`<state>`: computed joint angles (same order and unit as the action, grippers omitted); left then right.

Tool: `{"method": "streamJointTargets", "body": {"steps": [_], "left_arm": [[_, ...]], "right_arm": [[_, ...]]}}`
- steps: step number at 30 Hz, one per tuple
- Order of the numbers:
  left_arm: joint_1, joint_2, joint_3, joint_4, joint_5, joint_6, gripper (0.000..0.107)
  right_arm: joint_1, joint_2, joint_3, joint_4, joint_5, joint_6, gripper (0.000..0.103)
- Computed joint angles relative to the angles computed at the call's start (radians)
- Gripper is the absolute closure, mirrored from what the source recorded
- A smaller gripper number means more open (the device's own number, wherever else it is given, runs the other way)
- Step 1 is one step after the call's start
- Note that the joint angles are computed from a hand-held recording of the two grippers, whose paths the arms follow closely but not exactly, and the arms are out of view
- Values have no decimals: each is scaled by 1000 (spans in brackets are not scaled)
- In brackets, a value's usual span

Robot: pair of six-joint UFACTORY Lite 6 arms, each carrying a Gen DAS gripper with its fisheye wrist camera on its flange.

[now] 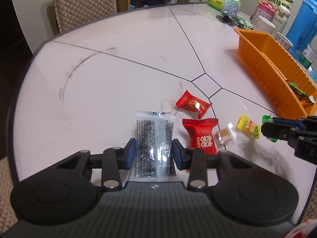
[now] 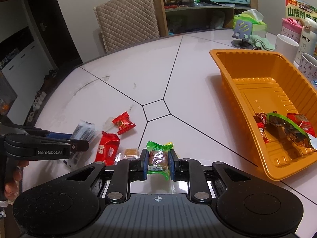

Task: Organize snacks
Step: 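Carry both snacks over the orange tray and open both tools to drop them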

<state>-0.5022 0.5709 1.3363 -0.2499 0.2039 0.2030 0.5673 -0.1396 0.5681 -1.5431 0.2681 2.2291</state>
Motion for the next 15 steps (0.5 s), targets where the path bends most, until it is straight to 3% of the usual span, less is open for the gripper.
{"method": "streamJointTargets", "body": {"steps": [15], "left_arm": [[-25, -290, -232, -189, 34, 175, 72]], "right_arm": [[183, -122, -27, 263, 165, -119, 82]]}}
